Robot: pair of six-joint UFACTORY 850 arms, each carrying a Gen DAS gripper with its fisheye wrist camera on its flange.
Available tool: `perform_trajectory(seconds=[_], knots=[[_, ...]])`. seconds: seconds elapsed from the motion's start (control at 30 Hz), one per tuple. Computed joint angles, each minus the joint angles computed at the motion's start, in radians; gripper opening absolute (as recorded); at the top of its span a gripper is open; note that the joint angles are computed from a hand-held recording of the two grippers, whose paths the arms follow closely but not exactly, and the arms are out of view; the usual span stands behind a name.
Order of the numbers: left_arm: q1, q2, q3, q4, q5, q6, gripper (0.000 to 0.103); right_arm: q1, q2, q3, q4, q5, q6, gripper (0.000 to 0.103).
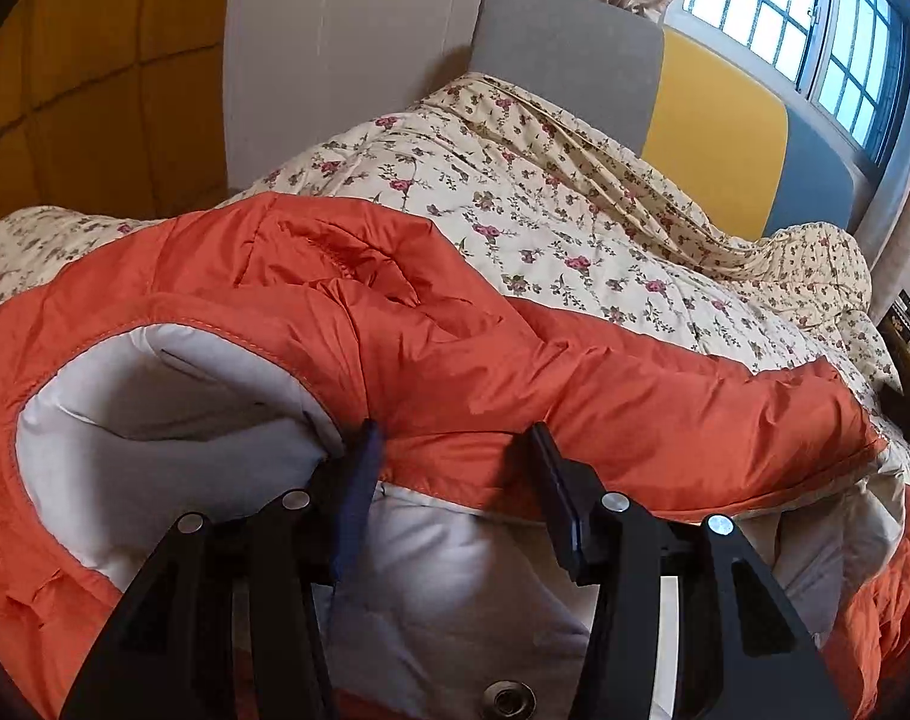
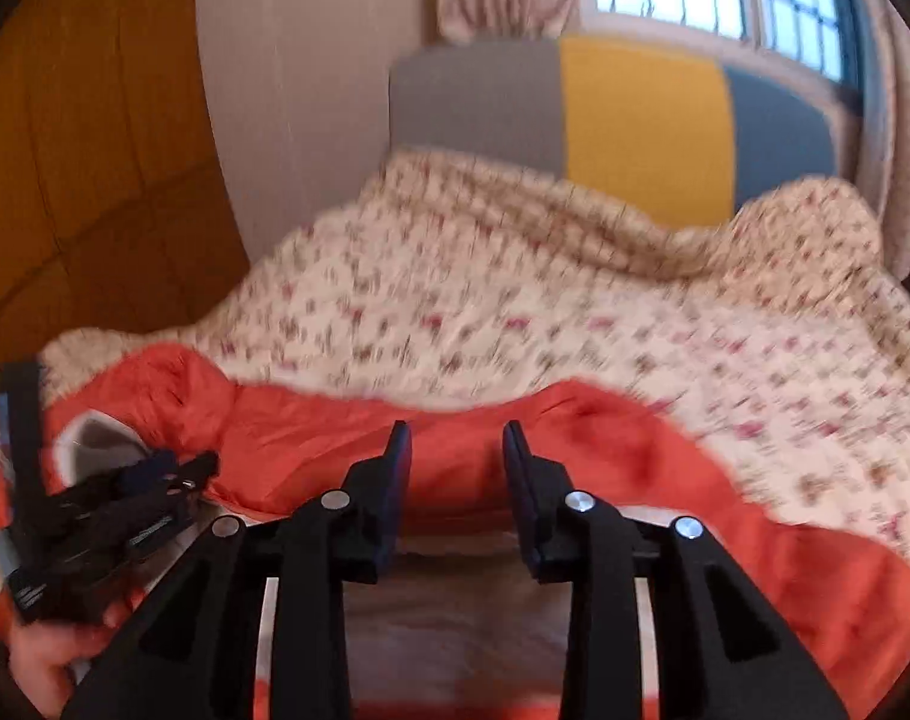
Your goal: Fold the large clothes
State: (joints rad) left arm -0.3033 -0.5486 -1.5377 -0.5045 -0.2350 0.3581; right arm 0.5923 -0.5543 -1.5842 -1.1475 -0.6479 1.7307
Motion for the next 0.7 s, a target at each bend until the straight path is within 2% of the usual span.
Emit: perform_trajectory(seconds=[0.07, 0.13, 0.17, 0.27, 0.4, 0.6, 0.7], knots=[[0.002, 0.002, 0.004, -0.05, 0.002, 0.045, 0.051, -0.019, -0.064, -0.047, 0.115, -0.008, -0.086, 0.029], [0.003, 0.003, 0.007, -0.092, 0.004, 0.09, 0.051, -0.031, -0.072, -0.009, 0.116, 0.063, -0.05, 0.029], [0.0, -0.001, 0.003, -0.053, 0.004, 0.056, 0.051, -0.028, -0.073, -0.001, 0.086, 0.065, -0.016, 0.029], [-0.008, -0.012, -0.014, 0.069, -0.007, -0.054, 0.051, -0.029, -0.088, -0.022, 0.115, 0.049, -0.056, 0.03], [-0.008, -0.006, -0.008, 0.071, -0.003, -0.054, 0.051, -0.029, -0.086, -0.026, 0.133, 0.04, -0.082, 0.03], [0.016, 0.047, 0.078, -0.29, 0.003, 0.272, 0.051, -0.008, -0.037, 0.049, 0.065, 0.056, -0.005, 0.031], [0.013, 0.082, 0.129, -0.334, 0.023, 0.312, 0.051, 0.017, -0.02, 0.078, 0.034, 0.027, 0.034, 0.031]])
